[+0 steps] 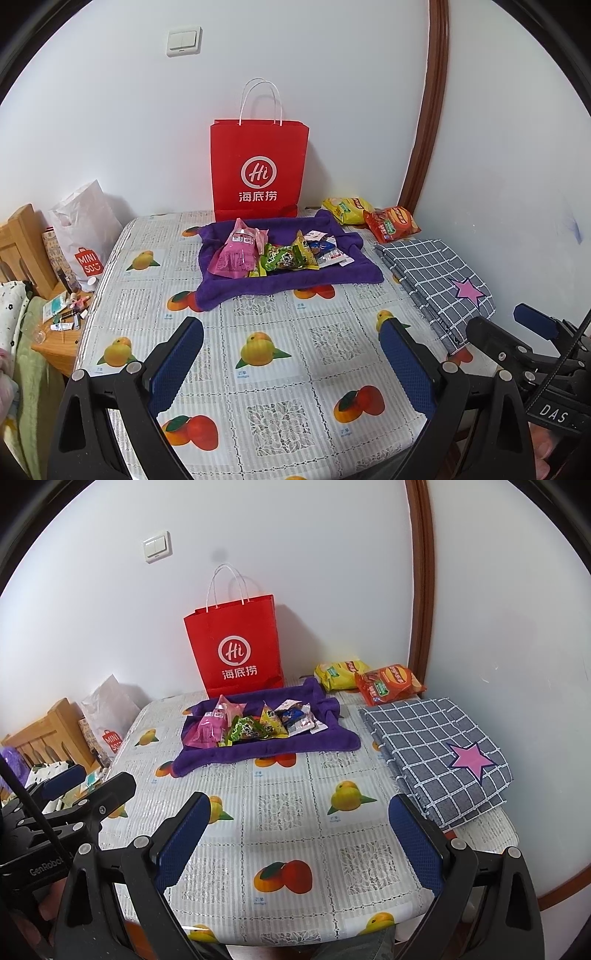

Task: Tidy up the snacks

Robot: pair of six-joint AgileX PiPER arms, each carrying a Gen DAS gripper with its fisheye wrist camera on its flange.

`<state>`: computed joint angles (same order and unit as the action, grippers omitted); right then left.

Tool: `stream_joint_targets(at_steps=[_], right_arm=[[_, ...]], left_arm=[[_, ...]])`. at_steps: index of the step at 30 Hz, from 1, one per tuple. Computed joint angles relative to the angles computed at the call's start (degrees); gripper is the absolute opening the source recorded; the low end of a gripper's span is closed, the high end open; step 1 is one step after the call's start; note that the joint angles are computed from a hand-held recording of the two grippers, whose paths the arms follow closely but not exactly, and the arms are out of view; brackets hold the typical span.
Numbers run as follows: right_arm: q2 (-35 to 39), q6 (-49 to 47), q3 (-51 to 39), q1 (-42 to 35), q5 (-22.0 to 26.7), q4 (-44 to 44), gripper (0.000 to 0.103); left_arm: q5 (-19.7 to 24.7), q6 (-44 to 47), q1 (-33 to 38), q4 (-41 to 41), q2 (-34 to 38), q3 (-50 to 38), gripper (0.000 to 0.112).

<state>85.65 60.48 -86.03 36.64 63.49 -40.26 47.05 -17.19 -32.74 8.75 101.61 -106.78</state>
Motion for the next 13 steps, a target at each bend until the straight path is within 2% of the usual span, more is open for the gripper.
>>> stream_joint_targets(at_steps=[13], right_arm=[[1.2,0.3,-1.2,1.1,0.2,-0.6,0.096]], left_arm=[[-0.4,0.3,0.5,-0.1,0.1,0.3,0.097]])
